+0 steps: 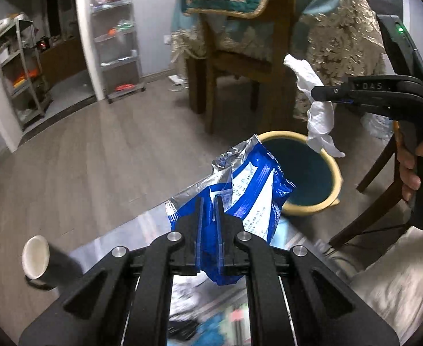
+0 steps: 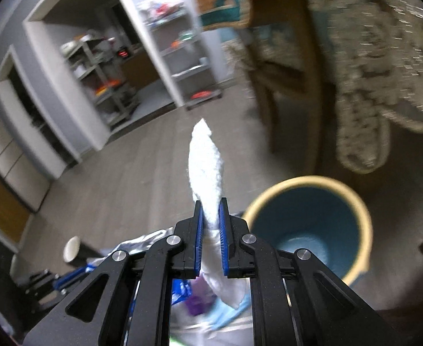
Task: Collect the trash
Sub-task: 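Carry the chip bag and tissue over the bin and open both tools, then move both open tools back over the trash pile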
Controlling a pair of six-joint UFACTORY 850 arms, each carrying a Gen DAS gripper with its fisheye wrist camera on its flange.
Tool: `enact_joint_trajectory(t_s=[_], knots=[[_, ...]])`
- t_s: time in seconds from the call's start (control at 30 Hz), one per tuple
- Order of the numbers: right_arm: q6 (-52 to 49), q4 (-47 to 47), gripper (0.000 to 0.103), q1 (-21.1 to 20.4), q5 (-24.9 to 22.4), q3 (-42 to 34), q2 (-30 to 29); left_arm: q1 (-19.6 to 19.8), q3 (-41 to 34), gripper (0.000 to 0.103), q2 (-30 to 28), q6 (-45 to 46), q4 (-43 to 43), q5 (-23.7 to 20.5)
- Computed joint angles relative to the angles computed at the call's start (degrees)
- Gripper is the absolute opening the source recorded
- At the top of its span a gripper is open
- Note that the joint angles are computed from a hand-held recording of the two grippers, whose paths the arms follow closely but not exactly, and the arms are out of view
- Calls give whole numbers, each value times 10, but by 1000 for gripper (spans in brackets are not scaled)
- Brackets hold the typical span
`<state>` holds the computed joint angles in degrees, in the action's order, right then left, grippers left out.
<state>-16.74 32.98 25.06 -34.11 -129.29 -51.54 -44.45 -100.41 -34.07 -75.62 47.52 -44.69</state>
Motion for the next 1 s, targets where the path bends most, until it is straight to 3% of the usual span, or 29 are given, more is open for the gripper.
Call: enact_joint_trajectory(t_s=[0.1, 0.17, 0.3, 0.4, 0.5, 0.53, 0.57, 0.63, 0.7, 0.83, 1.0], knots=[[37, -41, 12, -14, 1, -25, -24, 7, -85, 6, -62, 45, -42, 2], [87, -75, 12, -21, -27, -61, -55, 12, -134, 6, -98, 61, -63, 0], [178, -138, 12, -30, -89, -161, -126, 20, -290, 6, -207, 122, -110, -51], [204, -153, 13, -34, -95, -169, -134, 25, -399, 7, -278, 158, -144, -83], [220, -158, 21, -37, -99, -169, -138, 28, -503, 9, -341, 200, -166, -121], [225, -157, 31, -39, -99, -172, -140, 27, -514, 11, -348, 203, -165, -122], [226, -154, 41, -41, -99, -176, -143, 27, -514, 15, -348, 205, -166, -115], [220, -145, 51, -44, -80, -141, -124, 24, -498, 29, -338, 201, -156, -105], [215, -137, 55, -45, -84, -159, -134, 20, -412, 42, -289, 167, -126, -69], [178, -114, 64, -42, -63, -121, -109, 17, -292, 53, -219, 104, -91, -27], [138, -103, 72, -31, -43, -91, -85, 9, -184, 71, -153, 36, -41, -12]])
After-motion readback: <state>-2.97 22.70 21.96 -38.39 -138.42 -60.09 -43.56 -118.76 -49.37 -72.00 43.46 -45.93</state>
